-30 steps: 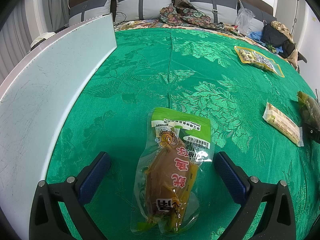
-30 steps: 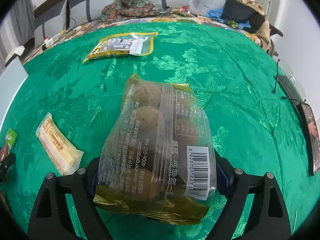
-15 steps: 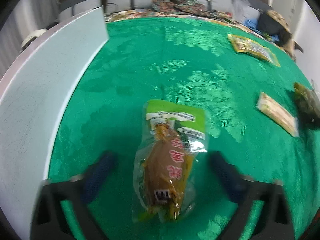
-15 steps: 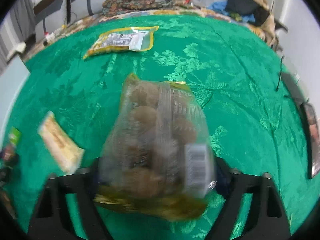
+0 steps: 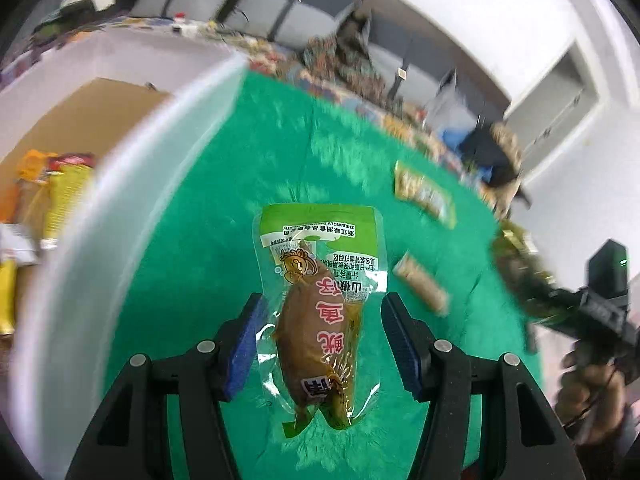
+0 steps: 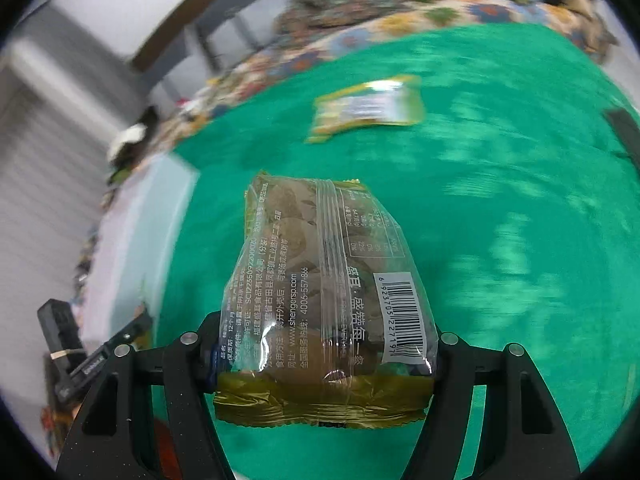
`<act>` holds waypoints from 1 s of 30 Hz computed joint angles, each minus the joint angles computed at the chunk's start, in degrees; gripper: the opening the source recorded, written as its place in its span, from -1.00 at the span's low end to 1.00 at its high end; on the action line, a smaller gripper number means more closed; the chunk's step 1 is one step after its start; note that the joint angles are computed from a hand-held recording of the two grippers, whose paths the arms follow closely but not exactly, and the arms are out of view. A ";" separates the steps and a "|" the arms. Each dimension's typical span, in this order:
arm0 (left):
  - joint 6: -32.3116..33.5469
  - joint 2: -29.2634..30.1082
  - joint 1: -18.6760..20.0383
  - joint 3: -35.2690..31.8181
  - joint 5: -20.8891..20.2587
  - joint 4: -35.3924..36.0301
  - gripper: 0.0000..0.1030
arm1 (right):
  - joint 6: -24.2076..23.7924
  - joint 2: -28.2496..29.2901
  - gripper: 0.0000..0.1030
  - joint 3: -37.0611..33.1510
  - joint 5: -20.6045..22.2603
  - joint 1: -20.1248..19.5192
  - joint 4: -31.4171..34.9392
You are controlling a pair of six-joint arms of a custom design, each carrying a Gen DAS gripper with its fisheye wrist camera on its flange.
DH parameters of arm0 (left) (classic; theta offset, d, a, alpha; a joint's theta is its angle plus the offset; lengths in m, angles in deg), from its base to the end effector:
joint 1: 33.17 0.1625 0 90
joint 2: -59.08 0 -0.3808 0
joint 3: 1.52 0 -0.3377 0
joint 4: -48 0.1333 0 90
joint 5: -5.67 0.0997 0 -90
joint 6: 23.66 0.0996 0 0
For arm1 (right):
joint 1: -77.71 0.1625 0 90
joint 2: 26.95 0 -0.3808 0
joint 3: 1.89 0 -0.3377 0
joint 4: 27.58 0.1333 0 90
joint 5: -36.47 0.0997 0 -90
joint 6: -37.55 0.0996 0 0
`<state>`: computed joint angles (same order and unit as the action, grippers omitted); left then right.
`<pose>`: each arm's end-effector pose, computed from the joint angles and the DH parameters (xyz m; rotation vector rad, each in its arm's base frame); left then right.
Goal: Organize snacks
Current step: 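Carry the egg pack and brown snack bag into the white box while opening both grippers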
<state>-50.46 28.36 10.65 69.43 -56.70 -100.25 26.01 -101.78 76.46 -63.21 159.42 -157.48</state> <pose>-0.3860 -0.6192 0.0859 0.3684 2.8147 -0.7764 0.0324 -0.5860 0.4894 0.0015 -2.7476 0.8490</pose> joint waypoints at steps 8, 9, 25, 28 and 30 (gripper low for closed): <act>-3.98 -15.97 2.48 10.98 14.56 2.25 0.15 | -2.10 13.47 0.38 -6.91 7.00 16.55 3.57; -5.71 -17.87 3.49 11.99 16.55 3.93 0.15 | -2.46 16.03 0.38 -8.53 7.69 18.40 4.09; -10.56 -24.65 5.30 21.58 27.80 3.62 0.89 | -1.89 33.48 0.57 -17.82 4.69 24.82 5.28; -8.06 -23.52 3.83 21.40 26.62 0.42 0.89 | -5.45 28.04 0.66 -10.61 4.12 23.95 -3.28; -5.81 -22.41 2.33 21.46 25.40 -2.36 0.89 | -9.54 24.92 0.66 -5.35 -0.37 23.08 -10.33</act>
